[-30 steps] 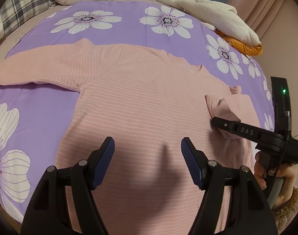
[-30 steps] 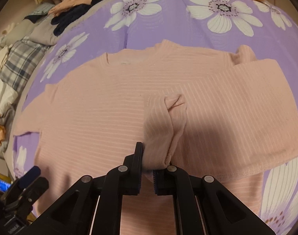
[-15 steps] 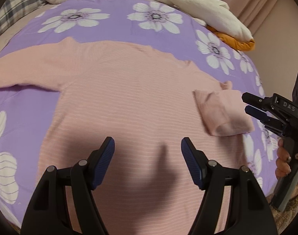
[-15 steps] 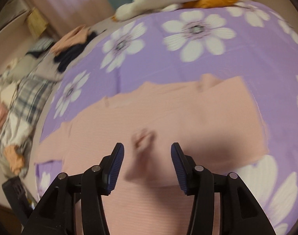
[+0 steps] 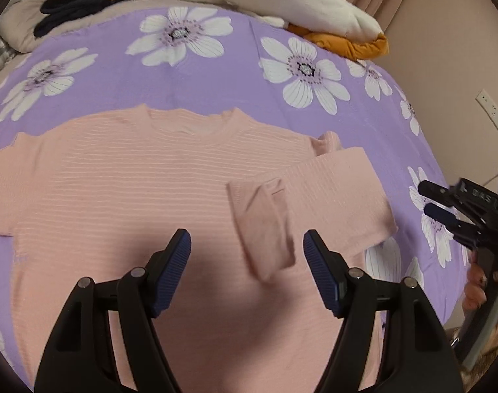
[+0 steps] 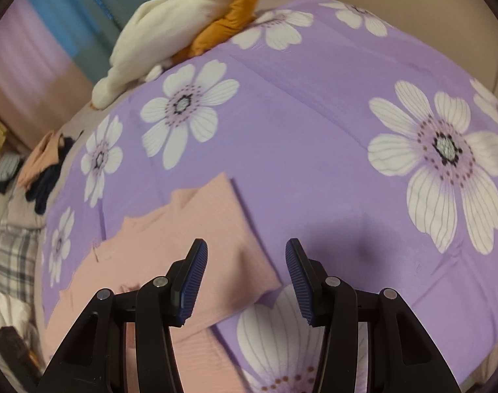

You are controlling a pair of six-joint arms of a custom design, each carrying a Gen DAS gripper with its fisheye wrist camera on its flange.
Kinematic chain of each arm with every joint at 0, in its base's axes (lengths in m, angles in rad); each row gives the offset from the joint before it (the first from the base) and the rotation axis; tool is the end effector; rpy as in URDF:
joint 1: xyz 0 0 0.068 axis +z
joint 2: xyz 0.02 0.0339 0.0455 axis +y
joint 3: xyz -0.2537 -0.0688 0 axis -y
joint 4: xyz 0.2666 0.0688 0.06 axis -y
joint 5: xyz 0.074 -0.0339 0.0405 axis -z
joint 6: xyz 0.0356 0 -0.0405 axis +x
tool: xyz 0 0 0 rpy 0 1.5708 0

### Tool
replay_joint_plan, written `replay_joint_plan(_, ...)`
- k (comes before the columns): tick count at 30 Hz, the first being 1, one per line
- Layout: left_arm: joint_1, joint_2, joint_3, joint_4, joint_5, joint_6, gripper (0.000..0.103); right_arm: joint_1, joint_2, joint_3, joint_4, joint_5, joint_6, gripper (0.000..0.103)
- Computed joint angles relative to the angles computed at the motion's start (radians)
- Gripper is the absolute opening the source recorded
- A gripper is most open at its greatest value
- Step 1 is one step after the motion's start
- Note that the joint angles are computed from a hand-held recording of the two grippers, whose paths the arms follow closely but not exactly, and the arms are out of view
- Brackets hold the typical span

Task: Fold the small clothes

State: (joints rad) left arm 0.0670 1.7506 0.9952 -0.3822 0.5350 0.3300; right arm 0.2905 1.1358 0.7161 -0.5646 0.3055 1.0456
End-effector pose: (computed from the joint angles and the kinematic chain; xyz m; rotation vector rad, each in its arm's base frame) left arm 0.3450 0.0050 0.1291 0.4886 2.5168 -0.5765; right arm 0.2337 0.0587 0.1998 1.0270 2.2752 0.1651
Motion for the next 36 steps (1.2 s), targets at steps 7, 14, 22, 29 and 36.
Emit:
replay_joint_plan(7,-0.072,0.103,0.059,0.041,-0.077,-0.072,0.069,-0.013,0.021,-0.005,0.036,-0.043,-0.025,0.050)
replay_joint_plan(14,-0.078,0.147,0.070,0.075,-0.102,-0.105,0.030,-0.018,0.025,-0.002,0.036,-0.052,-0.035,0.050)
replay_joint_plan(22,-0.053,0.144,0.081,0.066,-0.082,-0.122,0.007,-0.015,0.026,-0.007,0.049,-0.055,-0.032,0.050)
replay_joint_plan(29,-0.042,0.069,0.054,0.062,-0.055,-0.101,0.005,-0.020,0.020,-0.018,0.065,-0.071,-0.038,0.050)
replay_joint_plan(36,-0.009,0.016,0.091,0.021,-0.012,-0.112,0.005,-0.022,0.018,-0.024,0.077,-0.086,-0.042,0.050)
